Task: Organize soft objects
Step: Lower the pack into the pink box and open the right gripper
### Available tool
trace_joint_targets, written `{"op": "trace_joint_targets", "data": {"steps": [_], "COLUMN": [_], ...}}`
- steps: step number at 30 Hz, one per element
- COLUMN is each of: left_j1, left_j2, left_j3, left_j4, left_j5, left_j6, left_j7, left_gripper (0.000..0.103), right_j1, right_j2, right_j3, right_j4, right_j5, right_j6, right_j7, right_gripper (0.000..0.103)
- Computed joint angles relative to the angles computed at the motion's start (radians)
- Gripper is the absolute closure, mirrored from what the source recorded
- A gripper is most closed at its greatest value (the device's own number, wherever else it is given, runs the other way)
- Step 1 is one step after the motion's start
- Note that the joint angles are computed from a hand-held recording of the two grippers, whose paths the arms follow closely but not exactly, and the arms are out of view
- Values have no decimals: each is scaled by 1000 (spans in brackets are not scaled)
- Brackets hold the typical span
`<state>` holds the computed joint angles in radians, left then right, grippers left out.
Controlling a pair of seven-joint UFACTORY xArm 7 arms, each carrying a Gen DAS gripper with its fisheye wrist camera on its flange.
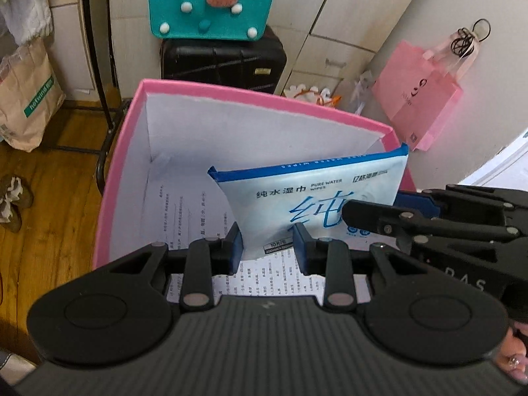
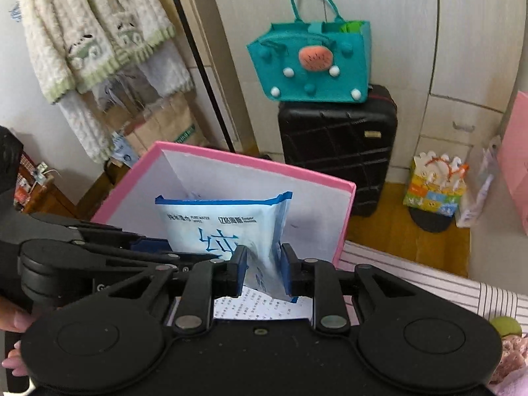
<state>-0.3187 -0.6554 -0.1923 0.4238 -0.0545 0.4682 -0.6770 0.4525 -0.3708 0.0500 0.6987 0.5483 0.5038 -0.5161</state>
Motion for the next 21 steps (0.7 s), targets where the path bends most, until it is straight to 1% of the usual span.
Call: {"op": "trace_joint_targets", "data": {"steps": [2, 4, 6, 7, 8, 10, 11, 13, 15, 17, 18, 21], "left_j1": [-5, -2, 3, 2, 10, 53, 61, 53, 45, 25, 11, -27], "left_j2": [16, 32, 49, 63, 71, 46, 26, -26, -83, -151, -177, -257], "left_j3": [18, 20, 14, 15, 7, -38, -50, -58, -73, -84, -81, -91], "left_j4": [1, 3, 11, 20, 25, 12, 2, -21, -34, -44, -43, -29], "left_j5": [-11, -17, -11, -3, 13, 62, 80, 97, 117, 125, 123, 114], "left_j6": [-8, -18, -4, 1, 4, -2, -6, -14, 1, 30, 55, 158], "left_j7": [11, 9, 11, 26, 34, -7, -17, -24, -28, -33, -27, -21], "left_gripper": [72, 72, 72, 69, 65, 57, 57, 55, 55, 55, 55, 55], "right_j1": [-9, -10, -14, -15, -15, -24, -22, 24, 46, 66, 62, 53], "right_j2": [12, 21, 19, 22, 14, -20, -40, -78, -127, -175, -202, -285], "right_j3": [4, 0, 2, 4, 9, 36, 43, -4, -36, -65, -69, -87], "right_j4": [12, 21, 24, 28, 16, -31, -55, -82, -107, -127, -135, -155], "right_j5": [-12, -8, -7, -7, -6, -44, -65, -41, -28, -23, -31, -53], "right_j6": [17, 26, 38, 37, 23, -46, -80, -85, -80, -68, -51, 20], "right_j7": [22, 17, 21, 24, 22, 33, 35, -17, -45, -83, -87, -95], "right_gripper": [74, 73, 71, 71, 71, 71, 71, 71, 71, 71, 71, 71]}}
